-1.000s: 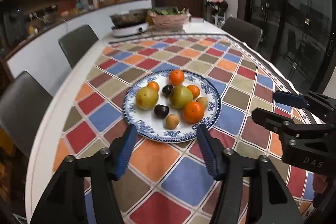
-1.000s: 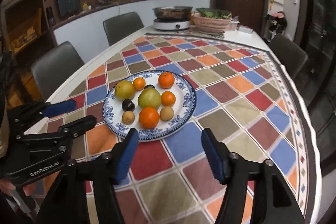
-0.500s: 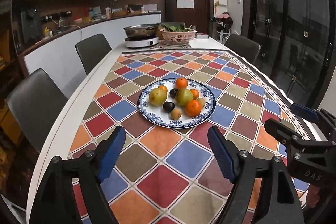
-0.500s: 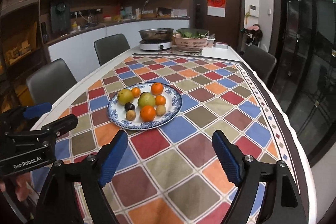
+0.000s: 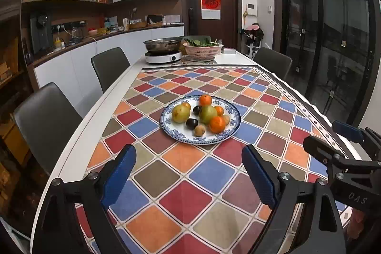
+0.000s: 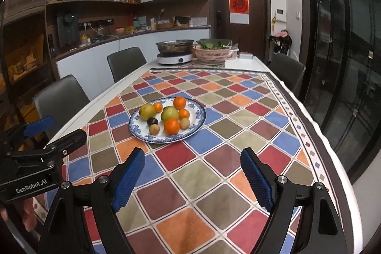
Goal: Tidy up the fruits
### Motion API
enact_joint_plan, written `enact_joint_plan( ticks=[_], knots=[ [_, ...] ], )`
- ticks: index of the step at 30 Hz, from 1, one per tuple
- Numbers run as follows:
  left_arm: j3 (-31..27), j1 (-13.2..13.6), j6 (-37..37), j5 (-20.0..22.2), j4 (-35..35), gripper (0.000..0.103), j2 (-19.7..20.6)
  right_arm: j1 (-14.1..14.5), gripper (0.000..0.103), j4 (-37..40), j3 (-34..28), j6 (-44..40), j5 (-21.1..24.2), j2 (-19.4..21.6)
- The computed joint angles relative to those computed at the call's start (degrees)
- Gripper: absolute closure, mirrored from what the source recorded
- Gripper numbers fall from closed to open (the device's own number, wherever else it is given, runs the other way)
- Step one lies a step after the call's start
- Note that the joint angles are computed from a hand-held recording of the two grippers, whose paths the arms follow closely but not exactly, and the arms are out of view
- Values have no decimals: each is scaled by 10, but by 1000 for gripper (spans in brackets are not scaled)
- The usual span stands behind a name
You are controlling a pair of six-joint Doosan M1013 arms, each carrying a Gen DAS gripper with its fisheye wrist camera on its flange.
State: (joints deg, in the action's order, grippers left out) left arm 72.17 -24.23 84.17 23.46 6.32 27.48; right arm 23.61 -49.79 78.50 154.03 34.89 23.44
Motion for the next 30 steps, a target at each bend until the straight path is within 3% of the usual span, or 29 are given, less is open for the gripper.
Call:
enact_joint_plan(
  ticks=[6,19,30],
  knots=[
    [9,0,7,-3,-8,9,-6,5,20,-32,6,24,9,-3],
    [14,-2,-22,-4,24,3,-8,3,20,-28,8,23,11,-3],
    [14,1,-1,2,-5,0,-9,3,20,-27,9,22,12,-3]
  ],
)
